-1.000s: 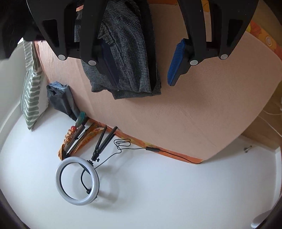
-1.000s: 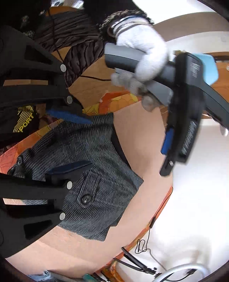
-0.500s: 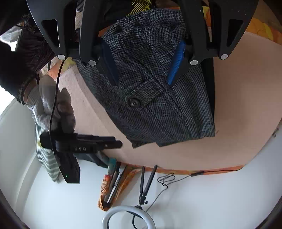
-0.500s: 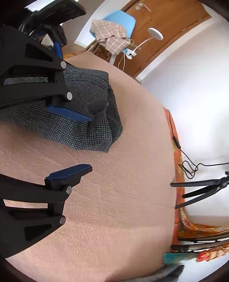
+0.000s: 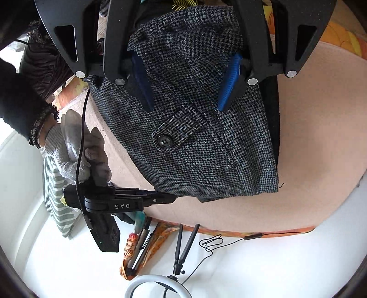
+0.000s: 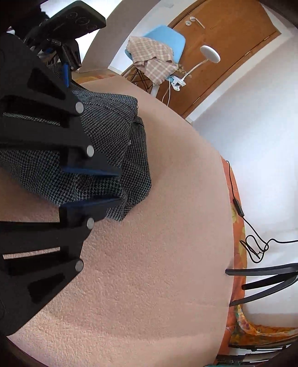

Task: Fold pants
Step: 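Open the right tool and release the folded shorts, then grasp the folded shorts' edge with the right tool and lift them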

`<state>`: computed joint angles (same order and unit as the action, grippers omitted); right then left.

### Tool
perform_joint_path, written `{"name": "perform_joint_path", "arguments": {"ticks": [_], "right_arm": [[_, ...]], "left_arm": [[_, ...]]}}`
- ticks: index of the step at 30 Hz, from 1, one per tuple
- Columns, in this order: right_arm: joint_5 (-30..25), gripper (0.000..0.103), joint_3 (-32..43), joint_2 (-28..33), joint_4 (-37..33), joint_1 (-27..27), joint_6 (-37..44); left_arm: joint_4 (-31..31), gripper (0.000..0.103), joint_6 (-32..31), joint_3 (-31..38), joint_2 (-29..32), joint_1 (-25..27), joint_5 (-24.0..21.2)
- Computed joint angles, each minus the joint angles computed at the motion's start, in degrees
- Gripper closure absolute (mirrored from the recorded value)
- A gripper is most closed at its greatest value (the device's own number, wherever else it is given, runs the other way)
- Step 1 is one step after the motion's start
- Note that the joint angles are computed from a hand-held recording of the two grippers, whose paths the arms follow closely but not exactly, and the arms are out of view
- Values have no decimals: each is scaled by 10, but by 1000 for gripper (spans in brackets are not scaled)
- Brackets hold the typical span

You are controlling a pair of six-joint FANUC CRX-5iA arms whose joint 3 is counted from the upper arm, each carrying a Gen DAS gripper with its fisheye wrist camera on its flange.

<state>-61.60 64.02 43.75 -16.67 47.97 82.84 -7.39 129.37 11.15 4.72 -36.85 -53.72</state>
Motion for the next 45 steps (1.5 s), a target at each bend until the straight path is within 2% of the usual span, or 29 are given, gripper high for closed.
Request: {"name": "perform_joint_path", "arguments": {"ticks": [5, 9, 13, 15, 17, 19, 21, 23, 26, 28, 32, 36, 40, 45], "right_arm": [[14, 95, -1, 9, 81, 21, -25], [-40, 96, 82, 63, 93, 20, -39], [-38, 95, 80, 65, 101, 21, -51], [-29, 91, 60, 48, 77, 12, -73], [-1, 73, 13, 15, 61, 4, -89], [33, 61, -52, -27, 73, 6, -101], [57, 48, -108, -66, 71, 4, -106], [85, 32, -163, -105, 61, 1, -109], [106, 24, -222, -149, 46, -2, -102], [108, 21, -251, -171, 27, -5, -91], [89, 20, -288, -203, -49, -17, -61], [51, 18, -303, -214, -147, -36, -34], [30, 16, -315, -212, -205, -43, -19], [4, 15, -313, -200, -212, -34, -15]], "left_arm": [[12, 47, -10, -2, 2, 2, -8], [-14, 46, -8, -9, -2, -14, -7], [10, 46, -11, -31, -15, -3, 12], [22, 46, -11, -33, -19, 4, 14], [25, 46, -2, -44, -31, 11, 33], [14, 45, 19, -51, -45, 17, 48], [5, 38, 43, -54, -57, 28, 52], [7, 38, 65, -63, -69, 46, 62], [52, 37, 72, -93, -88, 87, 91], [96, 31, 56, -108, -89, 115, 99], [189, 31, -10, -126, -71, 166, 105], [294, 31, -94, -157, -49, 199, 131], [337, 31, -129, -153, -20, 213, 121], [347, 31, -156, -128, 10, 215, 108]]}}
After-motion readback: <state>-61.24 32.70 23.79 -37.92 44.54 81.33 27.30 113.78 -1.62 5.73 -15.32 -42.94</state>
